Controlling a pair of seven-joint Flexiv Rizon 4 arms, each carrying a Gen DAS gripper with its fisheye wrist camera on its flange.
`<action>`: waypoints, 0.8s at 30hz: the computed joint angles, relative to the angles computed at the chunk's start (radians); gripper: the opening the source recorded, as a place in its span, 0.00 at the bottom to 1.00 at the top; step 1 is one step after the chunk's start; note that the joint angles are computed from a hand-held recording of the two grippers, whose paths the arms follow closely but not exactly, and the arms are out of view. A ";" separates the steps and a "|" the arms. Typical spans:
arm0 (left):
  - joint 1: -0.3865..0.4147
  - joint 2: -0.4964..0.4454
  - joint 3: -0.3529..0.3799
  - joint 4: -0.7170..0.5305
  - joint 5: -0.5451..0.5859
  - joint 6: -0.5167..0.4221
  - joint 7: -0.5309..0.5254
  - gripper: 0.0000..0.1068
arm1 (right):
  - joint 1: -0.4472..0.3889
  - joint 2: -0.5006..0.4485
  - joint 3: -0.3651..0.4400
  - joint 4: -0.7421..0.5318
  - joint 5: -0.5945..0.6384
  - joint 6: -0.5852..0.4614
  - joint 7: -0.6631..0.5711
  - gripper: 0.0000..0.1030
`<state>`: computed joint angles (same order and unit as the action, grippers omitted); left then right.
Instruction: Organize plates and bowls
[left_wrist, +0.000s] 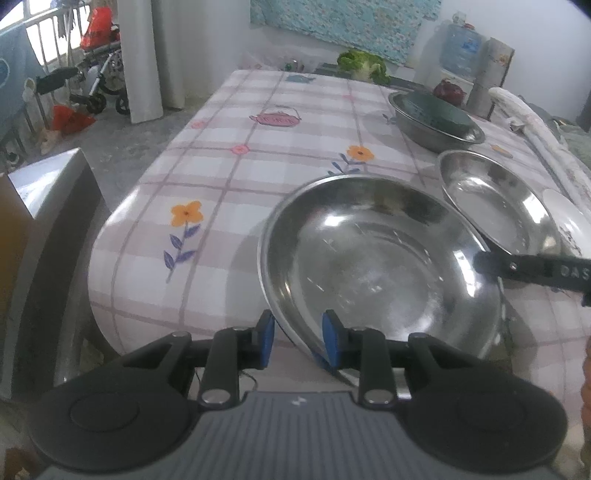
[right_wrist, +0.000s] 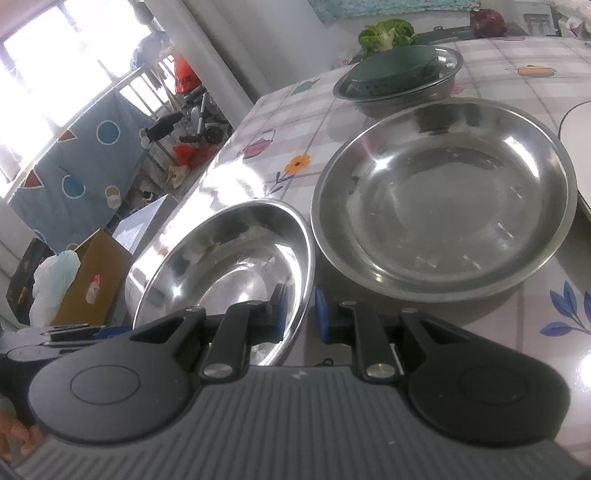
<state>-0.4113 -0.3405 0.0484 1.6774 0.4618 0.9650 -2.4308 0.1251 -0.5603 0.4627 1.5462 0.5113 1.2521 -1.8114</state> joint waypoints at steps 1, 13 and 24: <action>-0.004 -0.003 0.006 -0.009 0.012 -0.008 -0.009 0.28 | -0.001 0.000 0.002 0.001 0.003 0.004 -0.003 0.15; 0.000 -0.045 0.014 -0.068 0.047 -0.056 -0.004 0.18 | 0.001 -0.017 0.009 -0.005 -0.007 0.023 -0.011 0.12; -0.018 -0.041 0.021 -0.085 0.078 -0.085 0.003 0.18 | 0.002 -0.015 0.014 -0.004 -0.013 0.031 0.000 0.13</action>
